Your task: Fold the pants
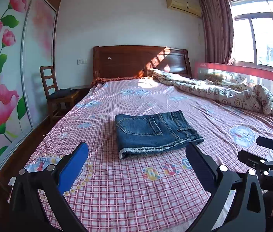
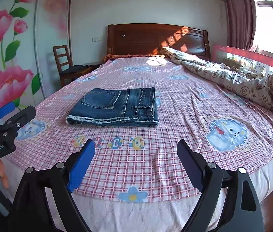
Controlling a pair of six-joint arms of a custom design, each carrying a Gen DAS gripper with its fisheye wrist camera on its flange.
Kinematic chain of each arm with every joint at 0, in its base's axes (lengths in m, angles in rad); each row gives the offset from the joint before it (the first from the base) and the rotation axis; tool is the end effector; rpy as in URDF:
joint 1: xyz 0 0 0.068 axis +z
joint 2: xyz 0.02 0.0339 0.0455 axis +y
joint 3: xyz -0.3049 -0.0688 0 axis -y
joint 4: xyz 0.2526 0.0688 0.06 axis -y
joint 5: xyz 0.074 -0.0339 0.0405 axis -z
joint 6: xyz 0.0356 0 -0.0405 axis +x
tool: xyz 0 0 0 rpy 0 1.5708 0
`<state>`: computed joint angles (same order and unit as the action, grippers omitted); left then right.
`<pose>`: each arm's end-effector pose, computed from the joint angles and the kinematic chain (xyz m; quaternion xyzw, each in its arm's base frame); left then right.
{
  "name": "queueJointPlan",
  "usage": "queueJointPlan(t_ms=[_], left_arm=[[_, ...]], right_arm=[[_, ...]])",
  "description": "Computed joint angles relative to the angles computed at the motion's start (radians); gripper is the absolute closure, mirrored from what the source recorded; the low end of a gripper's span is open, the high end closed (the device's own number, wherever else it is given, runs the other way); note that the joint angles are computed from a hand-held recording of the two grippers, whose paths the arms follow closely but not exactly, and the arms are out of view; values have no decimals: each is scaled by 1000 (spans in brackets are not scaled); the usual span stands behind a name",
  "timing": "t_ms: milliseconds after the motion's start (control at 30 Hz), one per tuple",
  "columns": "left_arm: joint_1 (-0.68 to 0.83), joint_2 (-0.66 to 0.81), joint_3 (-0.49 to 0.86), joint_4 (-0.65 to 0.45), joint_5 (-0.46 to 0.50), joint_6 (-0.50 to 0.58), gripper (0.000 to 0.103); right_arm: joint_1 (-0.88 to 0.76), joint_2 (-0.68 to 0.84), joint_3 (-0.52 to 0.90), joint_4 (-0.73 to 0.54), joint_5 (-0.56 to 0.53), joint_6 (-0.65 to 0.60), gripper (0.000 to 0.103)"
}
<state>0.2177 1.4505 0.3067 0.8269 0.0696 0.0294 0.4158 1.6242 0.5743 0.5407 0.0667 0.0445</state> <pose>0.2414 0.0509 0.1770 -0.0558 0.8077 0.0443 0.5853 0.2842 0.1229 0.1753 -0.1425 0.8502 0.0874 0.4992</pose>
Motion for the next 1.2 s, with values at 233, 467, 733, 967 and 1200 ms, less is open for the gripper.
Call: queueJointPlan(t_ms=[233, 467, 733, 967, 1200], left_arm=[[-7, 68, 4, 127, -16, 3, 2], [-9, 150, 1, 212, 6, -9, 3], [-7, 225, 7, 262, 60, 12, 3], [35, 224, 28, 248, 118, -9, 3], [29, 232, 26, 260, 142, -9, 3]], right_arm=[[-24, 9, 56, -37, -10, 35, 17], [-31, 25, 74, -6, -25, 39, 17], [-33, 62, 72, 43, -55, 14, 17], [-49, 84, 82, 49, -73, 5, 17], [-47, 93, 87, 55, -78, -5, 17]])
